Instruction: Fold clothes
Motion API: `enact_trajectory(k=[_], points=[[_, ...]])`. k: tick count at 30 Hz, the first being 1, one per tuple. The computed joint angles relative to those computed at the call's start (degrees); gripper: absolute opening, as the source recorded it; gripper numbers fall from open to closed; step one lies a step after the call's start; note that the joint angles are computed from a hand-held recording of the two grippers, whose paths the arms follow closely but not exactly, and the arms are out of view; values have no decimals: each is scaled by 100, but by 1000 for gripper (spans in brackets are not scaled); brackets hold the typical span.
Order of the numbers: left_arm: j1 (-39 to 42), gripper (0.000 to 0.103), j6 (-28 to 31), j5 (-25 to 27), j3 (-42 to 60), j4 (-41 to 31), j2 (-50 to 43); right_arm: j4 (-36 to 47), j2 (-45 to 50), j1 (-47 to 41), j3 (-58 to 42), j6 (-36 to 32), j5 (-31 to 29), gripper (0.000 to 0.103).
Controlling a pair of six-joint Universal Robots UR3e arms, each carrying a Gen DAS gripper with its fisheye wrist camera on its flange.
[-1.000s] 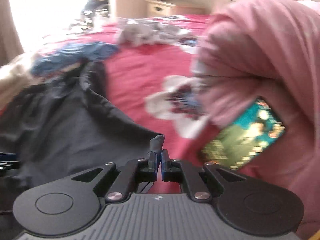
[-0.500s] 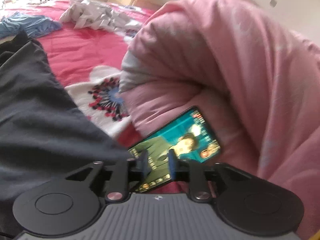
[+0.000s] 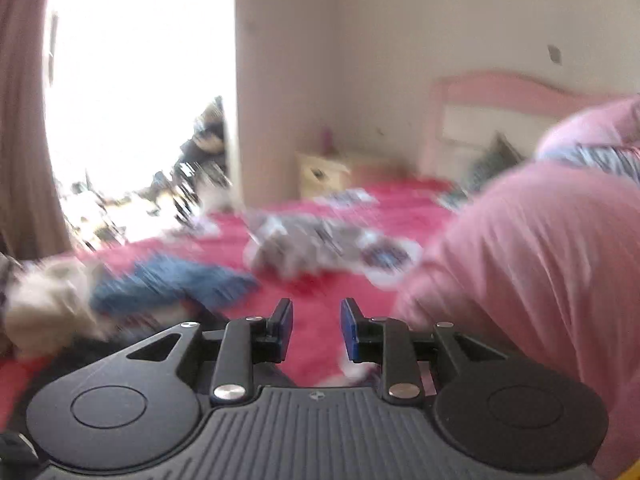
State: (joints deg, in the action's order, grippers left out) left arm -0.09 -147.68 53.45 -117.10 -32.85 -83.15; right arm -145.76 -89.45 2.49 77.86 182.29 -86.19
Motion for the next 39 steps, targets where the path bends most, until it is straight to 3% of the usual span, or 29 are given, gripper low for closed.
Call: enact_trajectory(k=[2,4,7,11,15,18,20,25,26,28,30,32,36,39], points=[[-429,38,409,35,30,198,-266,107,-51,-103,-253,119,402,30],[-799,38,459,238,-20,766,-597,534,-117,-284,-561,213,931,36],[-1339,38,573,548,7,1525,-1140,1381,-148,-520,-1066,307,1687,36],[-1661,39,789,567,69,2338,-1691,2041,-138,-528,-1381,404,1688,36],[-1855,39,1285,383,167,2226,-1878,3461,0,-598,-1886,752,1498,37],[-1959,45,1712,274,92,2120,-1889,4651,-217,-964,-1603,1237,1701,37],[-2110,46,1770,388,-23,2552,-2012,5294,-468,-1382,-1169,1568,1954,40],[-2534,46,1435,812,45,3600,-2584,5456,-1039,-2488,178,2185,2601,41],[-2604,45,1310,887,103,3761,-2713,5465,-1090,-2681,341,2170,2674,41],[-2718,31,932,1059,255,3854,-2876,5353,-1065,-2747,493,2203,2532,42],[-2792,12,573,1210,373,3914,-2984,5224,-1013,-2715,582,2089,2307,42],[-2763,5,277,1208,420,3817,-2966,5067,-939,-2596,611,2000,1954,42],[-2103,3,-327,86,448,2474,-2432,4754,-863,-2467,811,1859,1556,42],[-1626,3,-436,-664,466,1494,-2129,4563,-794,-2411,895,1783,1309,43]])
